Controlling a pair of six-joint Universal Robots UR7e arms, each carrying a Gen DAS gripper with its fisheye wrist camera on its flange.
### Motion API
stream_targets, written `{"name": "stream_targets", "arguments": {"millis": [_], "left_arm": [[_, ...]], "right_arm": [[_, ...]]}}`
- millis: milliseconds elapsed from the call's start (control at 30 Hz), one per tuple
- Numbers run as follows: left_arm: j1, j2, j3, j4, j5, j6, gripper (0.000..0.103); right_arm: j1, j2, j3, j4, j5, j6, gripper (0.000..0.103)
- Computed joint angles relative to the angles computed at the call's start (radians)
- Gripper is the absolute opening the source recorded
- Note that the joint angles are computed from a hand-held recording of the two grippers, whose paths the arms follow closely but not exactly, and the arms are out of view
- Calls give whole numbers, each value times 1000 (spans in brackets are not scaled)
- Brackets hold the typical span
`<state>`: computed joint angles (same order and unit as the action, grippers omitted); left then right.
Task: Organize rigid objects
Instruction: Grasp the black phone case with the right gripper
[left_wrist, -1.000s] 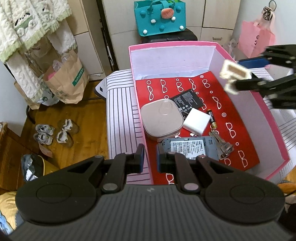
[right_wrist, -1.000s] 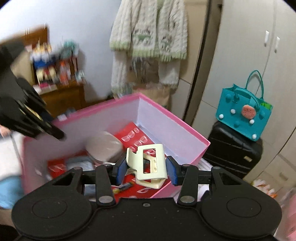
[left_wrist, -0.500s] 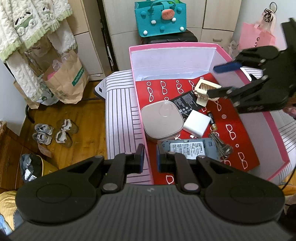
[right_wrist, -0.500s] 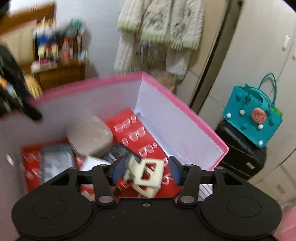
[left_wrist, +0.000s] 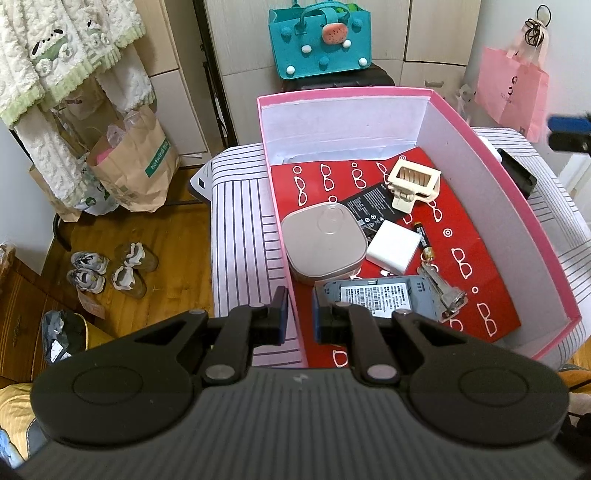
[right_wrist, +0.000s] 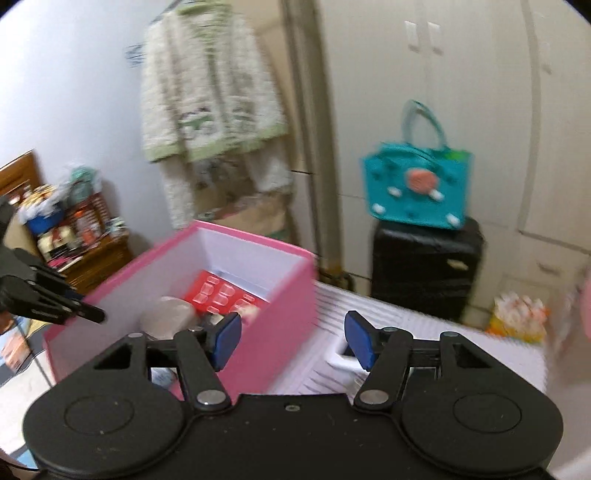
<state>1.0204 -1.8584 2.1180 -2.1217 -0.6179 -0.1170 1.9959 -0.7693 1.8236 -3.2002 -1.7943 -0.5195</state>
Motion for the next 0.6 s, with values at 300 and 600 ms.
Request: {"name": "stream_targets", "arguments": {"millis": [300,600], "left_arm": [[-5,-4,3,3,3,-4,11],[-5,-3,-1,5,1,-10,11]], "right_arm": [[-96,-35,107,-100,-105,46,67],[-150,29,52,-88,-129,-96,74]]}}
